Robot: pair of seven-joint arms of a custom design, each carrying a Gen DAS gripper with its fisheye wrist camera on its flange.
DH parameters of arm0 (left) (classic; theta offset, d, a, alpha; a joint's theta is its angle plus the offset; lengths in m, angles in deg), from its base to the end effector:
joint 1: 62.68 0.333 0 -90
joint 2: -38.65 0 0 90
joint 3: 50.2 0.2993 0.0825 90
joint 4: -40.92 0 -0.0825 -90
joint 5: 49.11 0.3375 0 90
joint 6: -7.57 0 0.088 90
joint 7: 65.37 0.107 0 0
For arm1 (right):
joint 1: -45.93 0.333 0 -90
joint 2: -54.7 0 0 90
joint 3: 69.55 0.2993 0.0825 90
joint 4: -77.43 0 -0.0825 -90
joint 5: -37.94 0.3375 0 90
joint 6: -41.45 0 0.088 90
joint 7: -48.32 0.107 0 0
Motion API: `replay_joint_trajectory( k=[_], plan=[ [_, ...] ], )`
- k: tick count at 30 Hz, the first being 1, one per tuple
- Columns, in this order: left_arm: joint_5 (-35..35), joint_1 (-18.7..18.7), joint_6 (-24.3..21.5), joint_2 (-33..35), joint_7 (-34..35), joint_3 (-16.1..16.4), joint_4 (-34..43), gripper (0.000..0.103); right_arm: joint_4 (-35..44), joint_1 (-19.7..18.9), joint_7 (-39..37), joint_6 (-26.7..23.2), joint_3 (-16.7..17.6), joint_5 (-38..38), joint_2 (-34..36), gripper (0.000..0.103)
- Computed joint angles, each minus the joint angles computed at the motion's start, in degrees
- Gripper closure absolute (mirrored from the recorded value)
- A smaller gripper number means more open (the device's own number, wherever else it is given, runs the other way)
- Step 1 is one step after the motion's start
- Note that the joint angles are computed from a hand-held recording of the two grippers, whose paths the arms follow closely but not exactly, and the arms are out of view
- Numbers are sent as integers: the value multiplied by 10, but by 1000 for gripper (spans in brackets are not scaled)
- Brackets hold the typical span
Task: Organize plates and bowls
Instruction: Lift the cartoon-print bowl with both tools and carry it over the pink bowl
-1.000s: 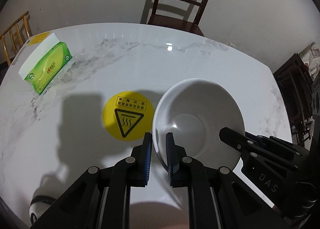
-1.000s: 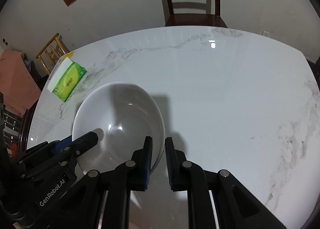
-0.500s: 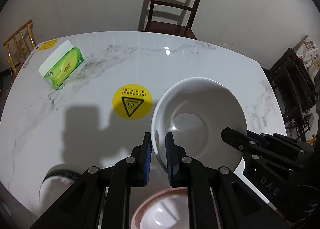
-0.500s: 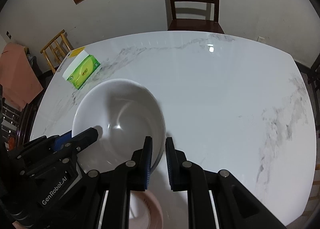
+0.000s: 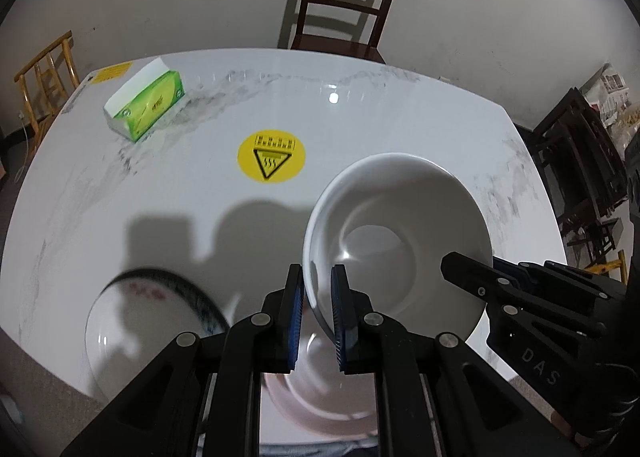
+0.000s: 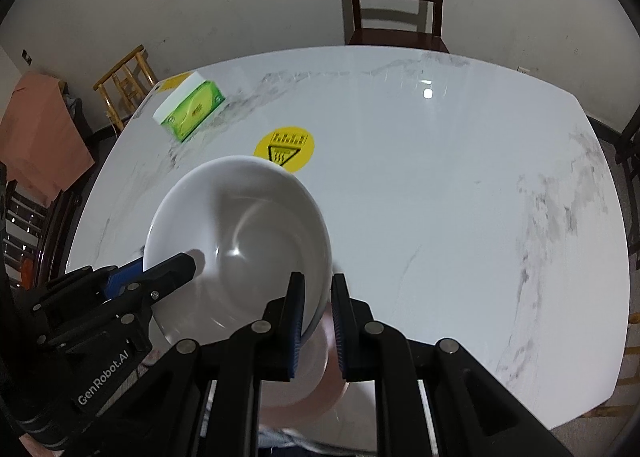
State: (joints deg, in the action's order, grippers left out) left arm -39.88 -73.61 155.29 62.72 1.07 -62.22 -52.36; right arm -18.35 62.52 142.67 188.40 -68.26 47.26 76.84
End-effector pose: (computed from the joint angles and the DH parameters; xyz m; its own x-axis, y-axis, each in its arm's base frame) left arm 0.6186 -0.2415 0.4481 -0.0998 -0.9835 0.1511 -0.8698 0.0125 -0.4933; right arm 0.6246 0.1967 0.4430 0.1622 -0.9689 -0.1870 -0.8851 -0.0591 -0.4615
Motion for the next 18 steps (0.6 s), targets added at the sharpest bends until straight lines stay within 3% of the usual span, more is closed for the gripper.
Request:
replay_joint_trajectory(
  k=[9, 18],
  plan=[
    [-15, 6, 36, -68, -8, -7, -115, 92, -103, 9, 2, 34, 7, 1, -60, 89],
    [-23, 7, 54, -92, -16, -9, -171, 92, -141, 13, 8, 45, 12, 3, -73, 89]
  ],
)
